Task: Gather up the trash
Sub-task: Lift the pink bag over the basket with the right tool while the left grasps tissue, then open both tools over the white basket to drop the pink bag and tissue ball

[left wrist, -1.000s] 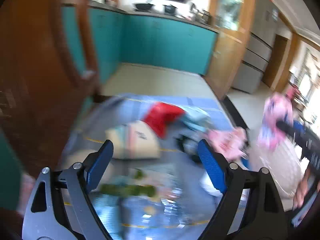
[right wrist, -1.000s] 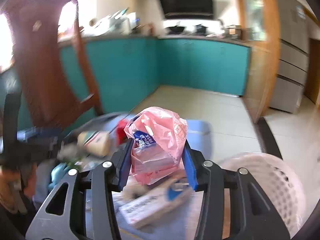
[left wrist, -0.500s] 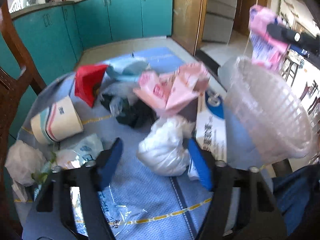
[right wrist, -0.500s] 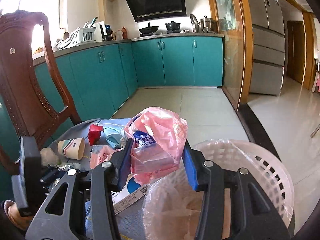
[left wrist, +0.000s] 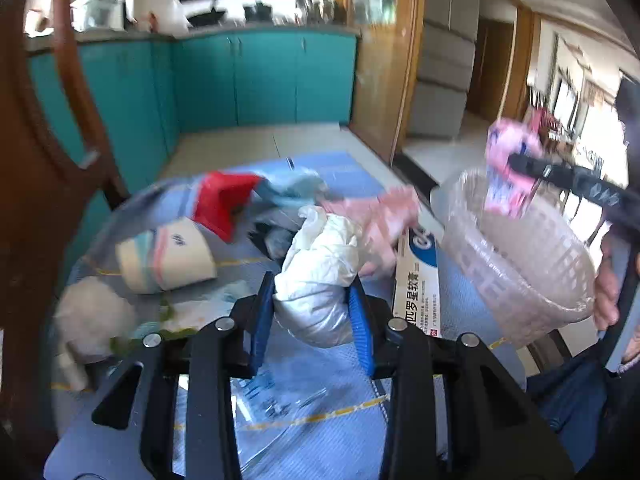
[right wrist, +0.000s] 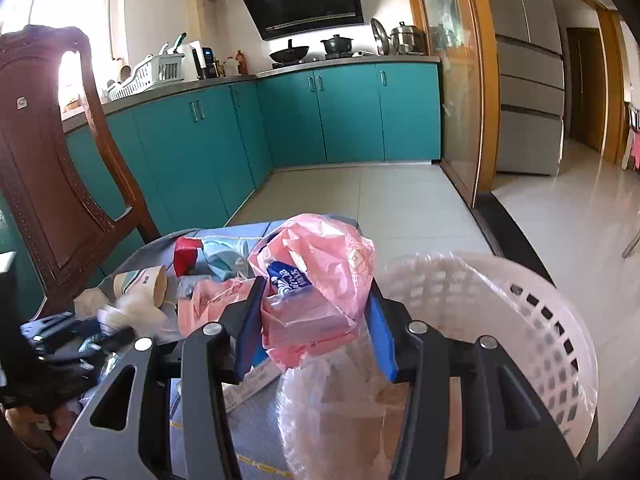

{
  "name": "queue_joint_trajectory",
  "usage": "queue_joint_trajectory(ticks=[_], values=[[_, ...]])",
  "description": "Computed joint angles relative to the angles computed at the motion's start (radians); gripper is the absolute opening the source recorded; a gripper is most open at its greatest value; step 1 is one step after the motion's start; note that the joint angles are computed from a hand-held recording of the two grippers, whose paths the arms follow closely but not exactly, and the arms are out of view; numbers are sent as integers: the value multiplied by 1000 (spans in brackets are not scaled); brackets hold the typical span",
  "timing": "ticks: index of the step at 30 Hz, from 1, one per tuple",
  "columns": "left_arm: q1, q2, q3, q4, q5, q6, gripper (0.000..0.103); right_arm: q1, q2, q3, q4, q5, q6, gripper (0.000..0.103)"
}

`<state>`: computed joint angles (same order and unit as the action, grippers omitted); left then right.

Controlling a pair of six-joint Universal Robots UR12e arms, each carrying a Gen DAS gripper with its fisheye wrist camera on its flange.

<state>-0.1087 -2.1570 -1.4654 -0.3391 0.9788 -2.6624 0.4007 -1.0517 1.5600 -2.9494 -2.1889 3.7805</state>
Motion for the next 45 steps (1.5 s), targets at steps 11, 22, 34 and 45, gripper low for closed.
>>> queue_joint_trajectory(ticks=[11, 22, 34, 45], values=[[25, 51, -88, 154, 29, -146, 36, 11, -16, 33, -26, -12, -5, 48], [12, 91, -137, 226, 35, -188, 37, 33, -41, 76, -27, -95, -5, 48], [2, 104, -146, 217, 48, -204, 37, 41, -54, 96, -20, -135, 18, 48], [-12, 94, -104, 74, -75, -193, 37, 20, -95, 130, 131, -103, 170, 48]])
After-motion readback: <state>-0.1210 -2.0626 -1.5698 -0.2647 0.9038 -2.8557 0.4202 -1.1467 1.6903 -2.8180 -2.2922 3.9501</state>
